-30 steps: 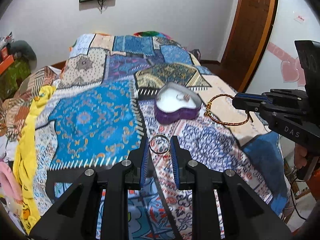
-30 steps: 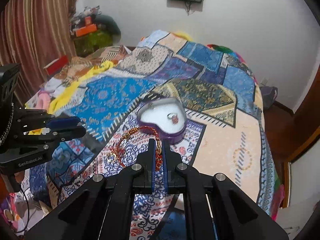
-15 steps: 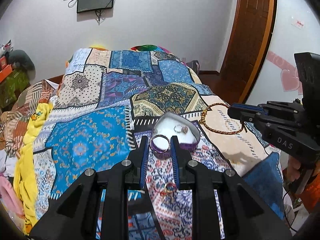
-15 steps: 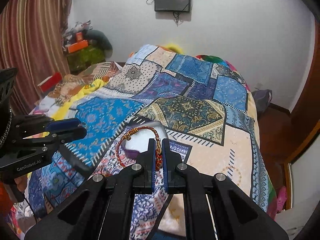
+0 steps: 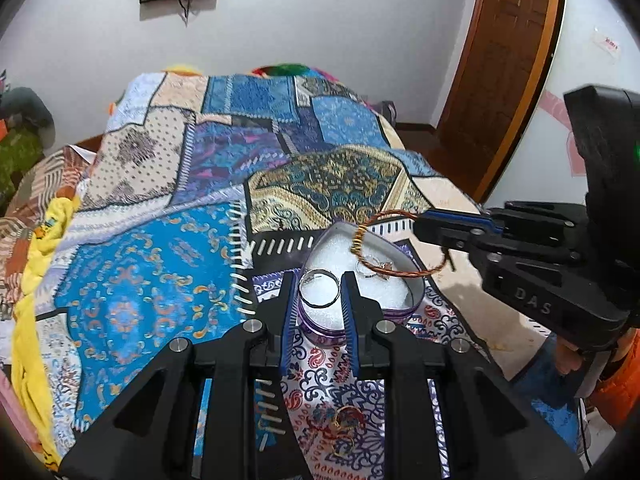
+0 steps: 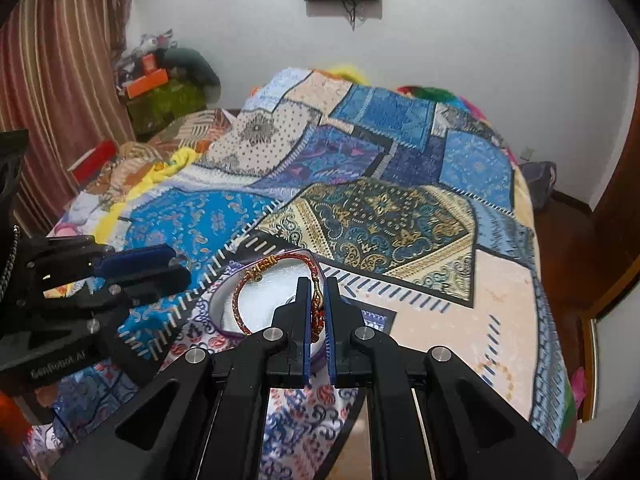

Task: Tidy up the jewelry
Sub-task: 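Carry the hoop ring with the left tool while the right tool carries the bracelet over the tin, then open the left tool to drop the ring while the right tool drops the bracelet into the tin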

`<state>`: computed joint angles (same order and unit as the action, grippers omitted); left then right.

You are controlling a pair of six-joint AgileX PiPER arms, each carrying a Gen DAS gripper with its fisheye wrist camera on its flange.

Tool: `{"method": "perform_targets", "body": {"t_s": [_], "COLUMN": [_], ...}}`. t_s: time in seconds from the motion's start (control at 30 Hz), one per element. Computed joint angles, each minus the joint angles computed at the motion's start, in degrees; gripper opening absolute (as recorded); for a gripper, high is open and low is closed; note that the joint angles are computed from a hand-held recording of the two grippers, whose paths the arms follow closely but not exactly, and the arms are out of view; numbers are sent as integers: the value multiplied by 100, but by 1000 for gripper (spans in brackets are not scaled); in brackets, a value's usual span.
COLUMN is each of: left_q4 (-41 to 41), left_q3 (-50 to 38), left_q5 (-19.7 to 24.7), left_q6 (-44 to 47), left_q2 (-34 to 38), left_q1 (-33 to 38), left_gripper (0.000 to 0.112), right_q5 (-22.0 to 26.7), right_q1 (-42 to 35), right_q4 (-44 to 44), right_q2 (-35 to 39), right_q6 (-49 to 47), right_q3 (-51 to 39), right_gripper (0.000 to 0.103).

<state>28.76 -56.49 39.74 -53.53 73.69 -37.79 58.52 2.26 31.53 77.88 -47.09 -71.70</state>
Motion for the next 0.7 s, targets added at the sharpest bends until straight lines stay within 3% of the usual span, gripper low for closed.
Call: {"method": "perform_targets", "body": {"t_s": [0.3, 0.7], "left_q4": [-587, -959], "left_q3": [-160, -190], "left_q5": [-347, -408], "left_q6": [697, 1095], "left_q2": [490, 641], "left_q1": [293, 401], "left_gripper": [20, 20], "right_q5": [-111, -83], "right_q1": [329, 454], "right_q4": [-335, -558], "right_q2": [279, 389], "right_q6": [178, 83], "right_q3": [-57, -94], "right_gripper": [5, 5]}}
